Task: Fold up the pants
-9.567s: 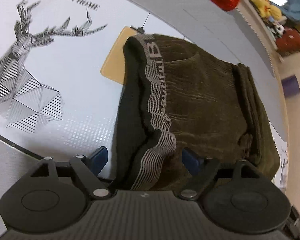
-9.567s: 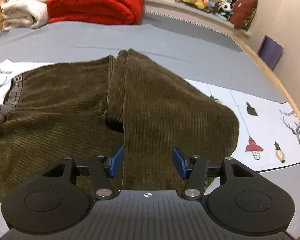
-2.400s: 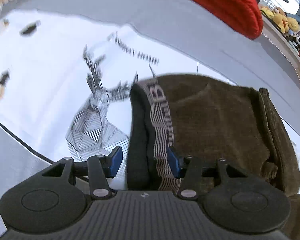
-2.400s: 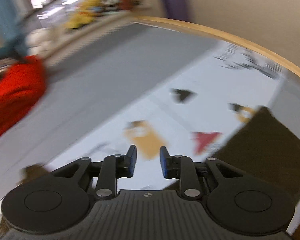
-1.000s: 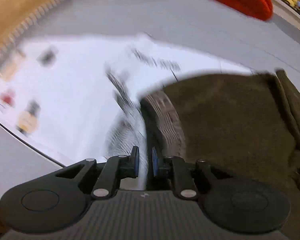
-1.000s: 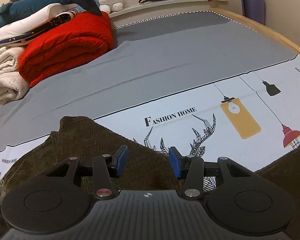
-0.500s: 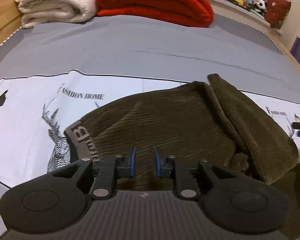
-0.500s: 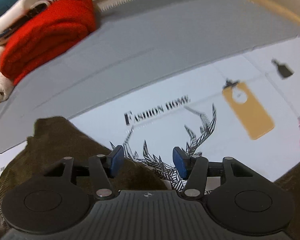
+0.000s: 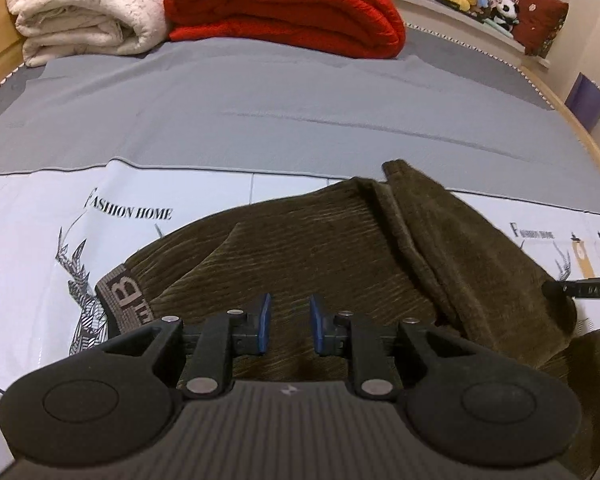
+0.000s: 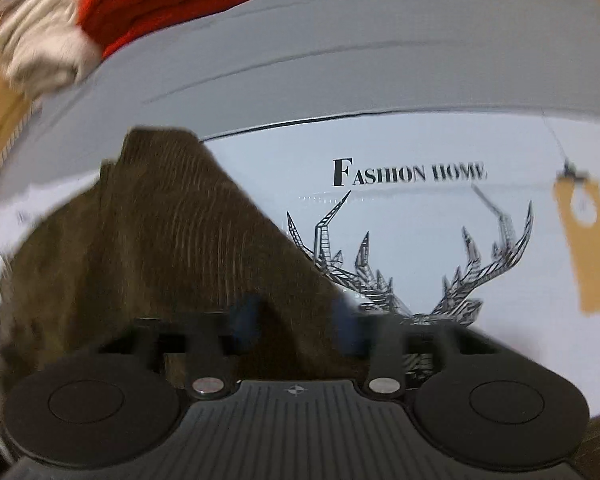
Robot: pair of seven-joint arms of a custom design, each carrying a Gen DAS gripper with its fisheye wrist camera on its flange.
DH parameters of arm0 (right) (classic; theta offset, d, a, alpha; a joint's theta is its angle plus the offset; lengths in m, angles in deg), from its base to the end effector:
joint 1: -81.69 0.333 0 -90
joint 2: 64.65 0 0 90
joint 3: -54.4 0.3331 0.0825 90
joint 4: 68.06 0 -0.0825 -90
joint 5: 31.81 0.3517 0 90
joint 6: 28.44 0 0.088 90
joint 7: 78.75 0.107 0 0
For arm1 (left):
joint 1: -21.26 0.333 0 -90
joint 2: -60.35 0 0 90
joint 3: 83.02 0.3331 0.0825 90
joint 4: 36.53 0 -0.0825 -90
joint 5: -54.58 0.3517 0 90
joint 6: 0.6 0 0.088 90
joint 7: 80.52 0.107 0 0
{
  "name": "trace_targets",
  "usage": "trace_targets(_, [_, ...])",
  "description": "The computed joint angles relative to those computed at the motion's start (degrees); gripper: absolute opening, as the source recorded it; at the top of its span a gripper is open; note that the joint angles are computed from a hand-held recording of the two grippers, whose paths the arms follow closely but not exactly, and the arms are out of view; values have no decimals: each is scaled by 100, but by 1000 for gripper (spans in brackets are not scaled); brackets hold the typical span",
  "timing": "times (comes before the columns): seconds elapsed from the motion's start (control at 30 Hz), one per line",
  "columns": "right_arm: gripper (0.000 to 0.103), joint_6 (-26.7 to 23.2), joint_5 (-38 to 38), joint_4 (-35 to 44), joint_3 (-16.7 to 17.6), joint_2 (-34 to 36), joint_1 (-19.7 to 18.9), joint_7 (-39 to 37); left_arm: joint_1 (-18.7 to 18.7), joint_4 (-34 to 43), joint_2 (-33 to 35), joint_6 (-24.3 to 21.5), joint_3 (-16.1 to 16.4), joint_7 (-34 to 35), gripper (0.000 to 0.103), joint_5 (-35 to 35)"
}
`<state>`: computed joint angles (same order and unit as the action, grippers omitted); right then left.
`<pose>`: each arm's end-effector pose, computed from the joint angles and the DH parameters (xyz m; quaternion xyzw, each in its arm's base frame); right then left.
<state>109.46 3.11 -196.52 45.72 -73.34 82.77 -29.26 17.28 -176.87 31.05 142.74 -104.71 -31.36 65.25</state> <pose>0.4910 -0.0647 0.4976 -0.7349 0.6152 -0.0500 0.2809 0.3564 -0.1978 0.5548 -0.7195 0.6255 -0.2133 0.2137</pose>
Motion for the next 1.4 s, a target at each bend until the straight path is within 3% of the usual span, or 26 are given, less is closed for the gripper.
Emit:
trace_targets(0.13, [10, 327, 248, -260, -90, -495, 104, -661, 20, 45, 1, 21, -78, -105, 23, 70])
trace_targets(0.23, [10, 193, 722, -457, -399, -1159, 439, -1657, -15, 66, -2, -13, -72, -144, 23, 56])
trace_targets(0.3, [8, -408, 1005, -590, -760, -1650, 752, -2537, -12, 79, -10, -38, -92, -143, 23, 102])
trace_targets(0.33, [4, -941, 987, -590, -932, -1822, 848, -2836, -15, 81, -13, -54, -90, -146, 23, 108])
trace_targets(0.4, [1, -2144, 720, -441, -1204, -1843, 947, -3041, -32, 66, -12, -54, -70, -143, 23, 95])
trace_targets(0.43, [1, -2447, 601, -419, -1147, -1790, 849, -3136, -34, 75, -2, -86, -71, -147, 23, 90])
trace_targets(0.53, [5, -2217, 419, -540, -820, -1703, 562, -2928, -46, 76, 3, -69, -79, -216, 23, 74])
trace_targets(0.6, [6, -1952, 776, -456, -830, -1556, 439, -2675, -64, 99, 37, -85, -95, -233, 23, 71])
trace_targets(0.63, [13, -1586, 1133, -456, -828, -1529, 378, -2551, -78, 107, 52, -72, -97, -243, 23, 64])
trace_targets(0.73, [57, -657, 1879, -357, -731, -1278, 223, -1798, -78, 128, 101, 8, -149, -289, 28, 129])
trace_targets(0.8, [60, -133, 1958, -304, -576, -1000, 130, -1247, -96, 167, 166, -25, -167, -326, 28, 140])
trace_targets(0.93, [60, 24, 1139, -71, -295, -267, -19, -261, -164, 200, 235, -34, -156, -358, 28, 154])
trace_targets(1.03, [60, -258, 850, 163, -202, 190, -86, -61, -205, 183, 235, 0, -119, -345, 28, 152])
trace_targets(1.13, [63, -62, 767, 99, 9, 281, -68, -262, -241, 187, 239, -47, -62, -264, 28, 129])
trace_targets(1.2, [37, 149, 819, 6, 90, 228, -21, -634, -235, 175, 212, -32, -35, -218, 28, 138])
trace_targets(1.23, [14, 222, 795, -57, 117, 157, 2, -770, -221, 178, 199, -52, -32, -205, 28, 146])
trace_targets(1.4, [6, 394, 850, -169, 99, -144, 246, -1416, -218, 204, 170, -65, -31, -172, 28, 85])
